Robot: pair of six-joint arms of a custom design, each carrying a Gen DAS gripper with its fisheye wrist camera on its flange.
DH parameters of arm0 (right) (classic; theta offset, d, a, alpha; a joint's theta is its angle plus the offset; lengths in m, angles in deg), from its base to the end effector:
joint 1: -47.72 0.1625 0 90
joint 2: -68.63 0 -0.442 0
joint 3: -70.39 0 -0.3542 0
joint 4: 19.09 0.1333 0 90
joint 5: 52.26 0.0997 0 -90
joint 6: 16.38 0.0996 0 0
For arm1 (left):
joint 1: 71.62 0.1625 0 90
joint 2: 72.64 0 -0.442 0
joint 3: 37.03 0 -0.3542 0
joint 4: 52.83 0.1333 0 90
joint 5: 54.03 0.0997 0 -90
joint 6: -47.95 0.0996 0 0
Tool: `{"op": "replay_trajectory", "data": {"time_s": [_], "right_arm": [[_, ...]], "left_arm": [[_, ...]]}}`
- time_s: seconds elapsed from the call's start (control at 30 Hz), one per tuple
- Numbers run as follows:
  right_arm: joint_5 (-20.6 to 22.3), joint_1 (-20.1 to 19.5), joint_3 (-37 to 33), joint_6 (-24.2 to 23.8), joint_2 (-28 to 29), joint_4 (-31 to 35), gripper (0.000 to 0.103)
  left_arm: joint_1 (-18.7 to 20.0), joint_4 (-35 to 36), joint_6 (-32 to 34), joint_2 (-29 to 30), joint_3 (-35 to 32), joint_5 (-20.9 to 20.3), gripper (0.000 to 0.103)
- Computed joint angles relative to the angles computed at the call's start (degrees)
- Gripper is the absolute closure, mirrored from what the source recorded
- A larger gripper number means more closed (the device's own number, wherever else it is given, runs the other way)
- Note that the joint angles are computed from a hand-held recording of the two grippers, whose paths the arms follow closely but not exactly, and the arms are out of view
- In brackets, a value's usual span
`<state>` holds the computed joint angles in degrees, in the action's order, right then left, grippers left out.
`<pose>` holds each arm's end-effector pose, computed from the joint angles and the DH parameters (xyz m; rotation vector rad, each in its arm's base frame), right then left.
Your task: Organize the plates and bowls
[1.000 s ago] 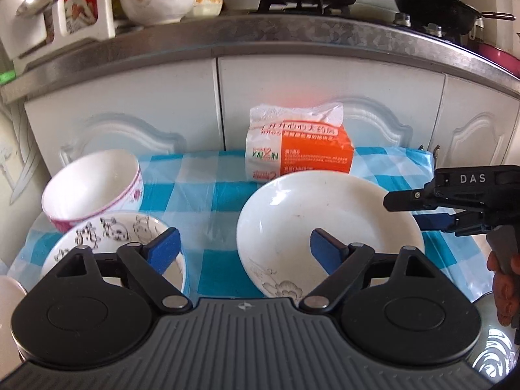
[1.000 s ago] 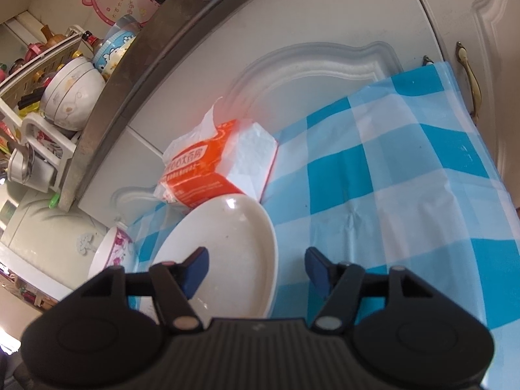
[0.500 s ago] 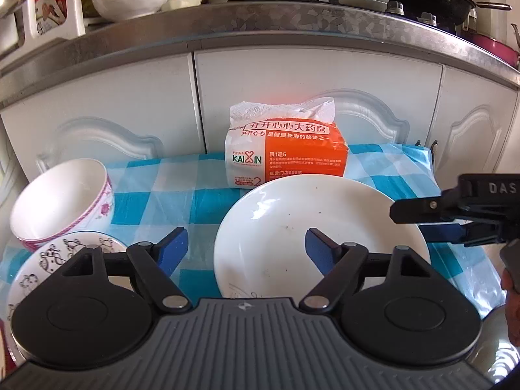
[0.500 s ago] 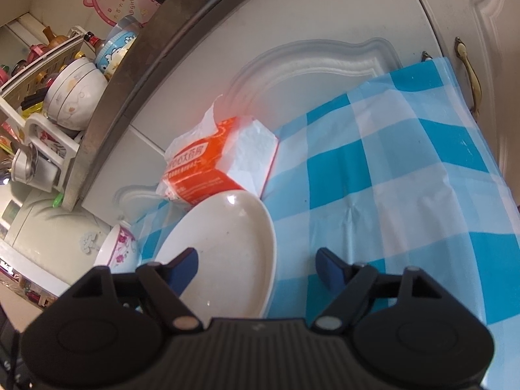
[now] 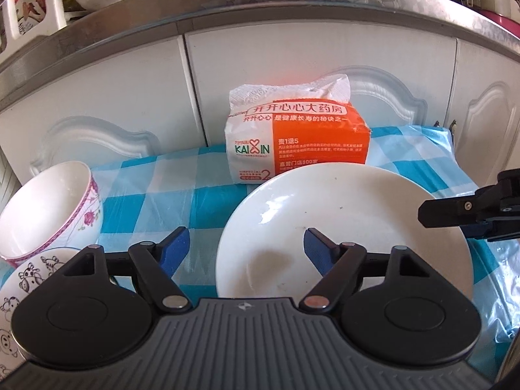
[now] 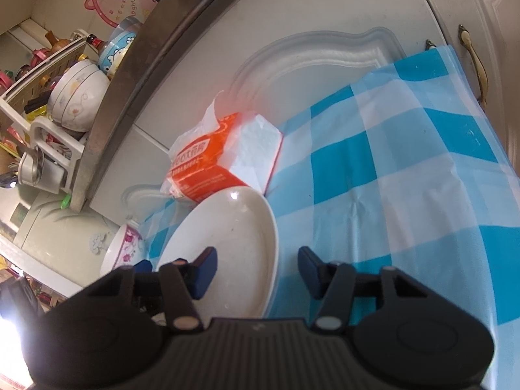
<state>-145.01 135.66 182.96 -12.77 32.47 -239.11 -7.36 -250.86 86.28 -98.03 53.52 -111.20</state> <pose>0.1076 -0.5836 0.1003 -0.1709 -2.7711 1.4034 -0.1258 -0.6922 0.0371 1.0249 2.1548 -0.8484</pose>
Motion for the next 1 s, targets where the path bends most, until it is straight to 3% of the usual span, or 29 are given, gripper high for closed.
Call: {"op": "replay_trajectory", "data": {"time_s": [0.2,0.33,0.43,0.47,0.5,0.6,0.73,1.0], "right_arm": [[0.2,0.0,-0.3,-0.3,0.0,0.6,0.052],[0.5,-0.1,-0.1,0.0,0.1,0.2,0.052],[0.9,-0.1,-0.2,-0.3,0.2,0.2,0.054],[1.1,-0.2,-0.2,-0.4,0.2,0.8,0.056],[1.0,-0.1,-0.4,-0.8,0.4,1.1,0.062],[-1.0,0.7,-0.7,-1.9,0.6,0.8,0.065],[-3.3,0.4,-0.1,-1.2,0.5,-0.1,0.094],[-4.5,0.1,1.4,1.3,-0.7,-1.1,0.093]], "left_arm": [[-0.1,-0.5,2.0,1.1,-1.3,2.2,0.000],[0.1,1.4,1.8,-0.1,-0.2,0.2,0.001],[0.2,3.4,1.2,-1.2,1.1,-2.1,0.008],[0.3,5.3,0.3,-1.8,1.5,-3.4,0.014],[0.3,6.1,-0.8,-2.1,1.8,-3.6,0.012],[0.5,5.4,-0.9,-2.0,1.8,-4.3,0.013],[0.5,6.6,-2.5,-3.2,2.7,-5.4,0.014],[0.6,11.4,-6.9,-5.6,4.8,-9.1,0.011]]}}
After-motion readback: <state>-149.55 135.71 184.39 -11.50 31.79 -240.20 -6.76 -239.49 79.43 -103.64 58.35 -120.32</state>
